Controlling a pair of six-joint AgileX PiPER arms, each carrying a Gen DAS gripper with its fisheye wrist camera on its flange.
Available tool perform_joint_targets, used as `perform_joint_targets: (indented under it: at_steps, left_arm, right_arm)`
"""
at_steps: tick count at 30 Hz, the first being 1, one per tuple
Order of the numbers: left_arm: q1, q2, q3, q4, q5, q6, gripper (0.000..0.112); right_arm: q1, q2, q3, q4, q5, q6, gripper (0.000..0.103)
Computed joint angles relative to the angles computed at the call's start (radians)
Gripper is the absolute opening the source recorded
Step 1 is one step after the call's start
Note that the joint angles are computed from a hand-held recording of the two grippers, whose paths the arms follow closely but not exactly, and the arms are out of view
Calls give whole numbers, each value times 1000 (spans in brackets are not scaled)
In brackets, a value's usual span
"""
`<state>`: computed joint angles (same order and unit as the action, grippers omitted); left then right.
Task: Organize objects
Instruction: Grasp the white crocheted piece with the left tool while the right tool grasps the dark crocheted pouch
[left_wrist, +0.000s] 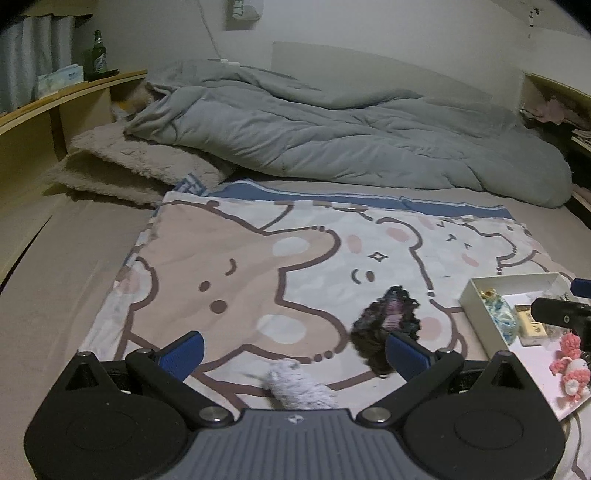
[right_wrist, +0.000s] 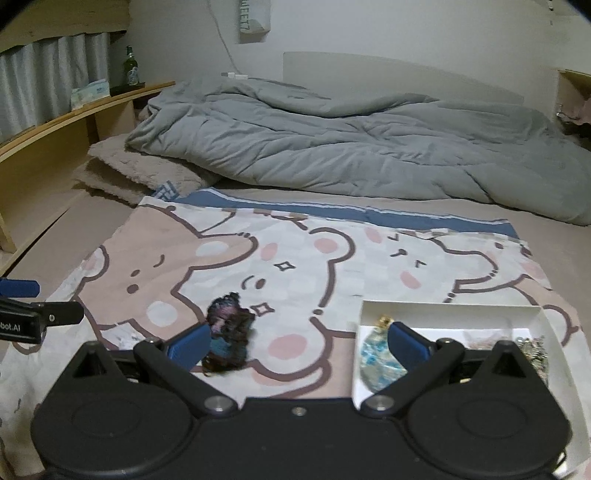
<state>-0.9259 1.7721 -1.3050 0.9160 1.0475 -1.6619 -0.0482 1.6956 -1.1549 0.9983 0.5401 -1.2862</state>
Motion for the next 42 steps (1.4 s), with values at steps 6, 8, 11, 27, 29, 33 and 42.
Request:
perform_joint_targets:
  at_steps: [6, 8, 11, 27, 29, 33, 42]
  left_arm:
    - [27, -20, 42, 2, -36, -11, 103]
    - [37, -22, 53, -5, -56, -14, 103]
    - [56, -20, 64, -21, -84, -8, 103]
    - [222, 63, 82, -232, -288, 174, 102]
    - [248, 77, 79, -283, -322, 181, 101]
    - [292, 116, 56, -395, -363, 212, 94]
    - [330, 195, 6, -524, -399, 240, 84]
  right_arm:
    - [61, 27, -12, -1, -31, 13, 103]
    - [82, 39, -18, -6, -46, 21, 103]
    - [109, 63, -30, -17, -63, 32, 103]
    - [242, 254, -178, -264, -105, 253, 102]
    - [250, 277, -204, -264, -93, 260, 99]
    - [264, 330, -260, -263, -47, 276, 93]
    - [307, 419, -342, -396, -49, 377, 89]
